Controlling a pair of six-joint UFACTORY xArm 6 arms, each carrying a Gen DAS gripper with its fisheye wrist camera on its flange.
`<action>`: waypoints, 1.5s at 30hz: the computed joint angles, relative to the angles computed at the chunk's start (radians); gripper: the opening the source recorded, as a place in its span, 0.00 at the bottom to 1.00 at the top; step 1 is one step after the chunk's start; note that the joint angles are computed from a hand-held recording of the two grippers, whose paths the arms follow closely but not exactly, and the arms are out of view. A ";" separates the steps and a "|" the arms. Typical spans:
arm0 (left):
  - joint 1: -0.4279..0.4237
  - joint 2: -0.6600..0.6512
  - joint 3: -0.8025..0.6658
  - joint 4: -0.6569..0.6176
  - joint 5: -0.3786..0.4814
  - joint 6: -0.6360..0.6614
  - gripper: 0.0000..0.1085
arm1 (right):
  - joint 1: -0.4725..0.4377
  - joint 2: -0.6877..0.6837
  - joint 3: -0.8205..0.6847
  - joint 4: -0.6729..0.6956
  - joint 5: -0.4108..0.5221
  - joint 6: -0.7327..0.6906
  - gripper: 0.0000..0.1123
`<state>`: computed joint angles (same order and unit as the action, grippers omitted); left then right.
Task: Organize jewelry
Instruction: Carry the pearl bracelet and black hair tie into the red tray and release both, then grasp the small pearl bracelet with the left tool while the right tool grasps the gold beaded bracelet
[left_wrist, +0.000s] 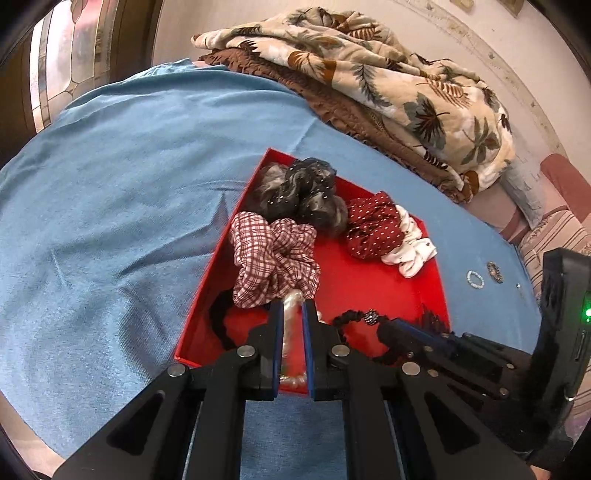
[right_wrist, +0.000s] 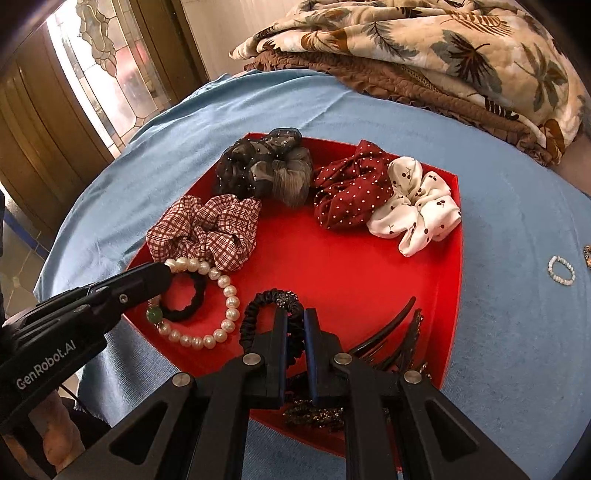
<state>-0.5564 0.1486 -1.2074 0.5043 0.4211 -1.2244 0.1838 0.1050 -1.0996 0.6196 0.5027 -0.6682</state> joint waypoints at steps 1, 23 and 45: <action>0.001 -0.004 0.005 0.013 -0.012 -0.010 0.09 | -0.001 -0.003 0.002 0.005 0.003 -0.003 0.09; -0.032 -0.005 -0.011 0.207 -0.002 -0.153 0.26 | -0.186 -0.211 0.153 0.152 -0.030 -0.187 0.39; -0.292 0.335 -0.553 -0.060 0.177 0.323 0.33 | -0.660 0.160 -0.196 0.078 -0.017 -0.052 0.40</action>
<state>-0.8488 0.4838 -1.7607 0.4441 0.5980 -0.9017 -0.4761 0.2653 -1.2958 0.6978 0.4858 -0.7206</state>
